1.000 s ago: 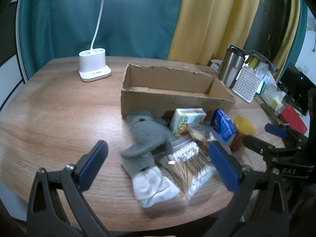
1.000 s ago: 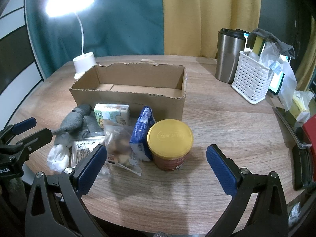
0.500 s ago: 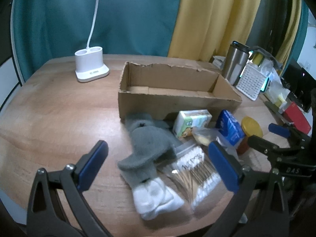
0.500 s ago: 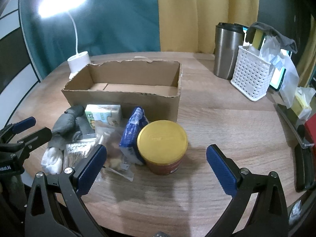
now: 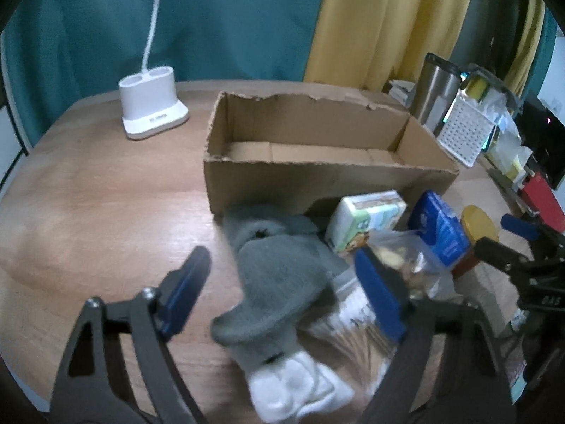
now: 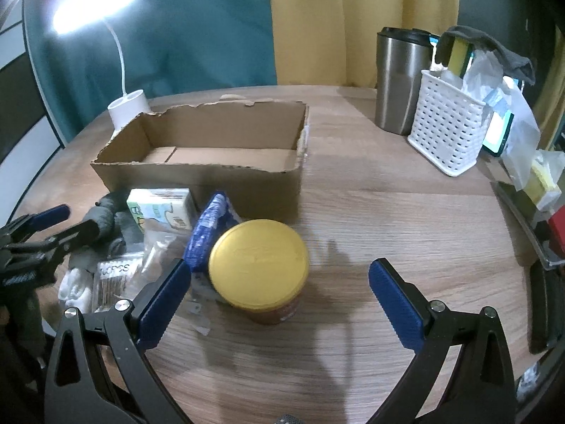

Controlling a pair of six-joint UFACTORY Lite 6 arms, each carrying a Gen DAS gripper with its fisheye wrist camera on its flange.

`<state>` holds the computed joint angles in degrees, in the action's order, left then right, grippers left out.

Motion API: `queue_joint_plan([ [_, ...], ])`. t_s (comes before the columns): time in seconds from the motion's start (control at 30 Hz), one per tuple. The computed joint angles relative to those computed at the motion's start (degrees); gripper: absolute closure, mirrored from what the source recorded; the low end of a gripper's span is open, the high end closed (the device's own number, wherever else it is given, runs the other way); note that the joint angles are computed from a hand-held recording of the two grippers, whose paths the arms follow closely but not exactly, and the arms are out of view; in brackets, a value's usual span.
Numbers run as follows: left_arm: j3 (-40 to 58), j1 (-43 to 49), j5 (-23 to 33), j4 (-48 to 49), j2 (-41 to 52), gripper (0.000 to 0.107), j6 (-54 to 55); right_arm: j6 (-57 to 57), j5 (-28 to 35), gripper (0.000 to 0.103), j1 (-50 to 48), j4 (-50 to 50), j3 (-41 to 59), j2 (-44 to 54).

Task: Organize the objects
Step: 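Reach the left tool toward the grey sock while the right tool approaches the yellow-lidded jar, then grasp the grey sock with the left tool while the right tool grasps the yellow-lidded jar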

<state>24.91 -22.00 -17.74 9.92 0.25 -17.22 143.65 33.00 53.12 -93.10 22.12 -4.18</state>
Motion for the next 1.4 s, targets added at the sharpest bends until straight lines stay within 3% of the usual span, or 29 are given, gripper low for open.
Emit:
queue_joint_plan([
  [0.1, 2.4, 1.3, 0.5, 4.1, 3.5, 0.033, -3.2, 0.1, -0.5, 0.001, -0.8, -0.8, -0.7, -0.4],
  [0.23, 5.6, 3.2, 1.6, 13.4, 7.3, 0.033, -11.2, 0.5, -1.9, 0.012, -2.1, -2.9, 0.0, 1.1],
  [0.4, 7.6, 3.2, 1.6, 16.2, 10.7, 0.033, -13.3, 2.6, -3.8, 0.013, -3.9, -6.6, 1.0, 2.9],
  [0.47, 7.4, 3.7, 0.7, 21.5, 10.8, 0.038, -17.8, 3.8, -4.3, 0.013, -4.5, -8.3, 1.3, 3.5],
  [0.5, 7.5, 4.0, 0.4, 24.2, 10.9, 0.045, -20.2, 4.4, -4.3, 0.015, -4.7, -9.1, 1.3, 3.7],
  [0.6, 7.5, 4.8, -0.5, 28.5, 11.0, 0.048, -23.7, 6.2, -5.6, 0.039, -5.9, -12.3, 1.2, 3.6],
  [0.9, 6.5, 7.5, -2.0, 39.8, 7.9, 0.056, -34.1, 3.8, -4.8, 0.042, -4.7, -9.7, -0.1, 0.3],
  [1.4, 2.3, 10.1, -1.8, 59.8, -10.3, 0.057, -54.1, -15.0, -2.3, 0.042, -4.7, 4.2, 2.0, -8.0],
])
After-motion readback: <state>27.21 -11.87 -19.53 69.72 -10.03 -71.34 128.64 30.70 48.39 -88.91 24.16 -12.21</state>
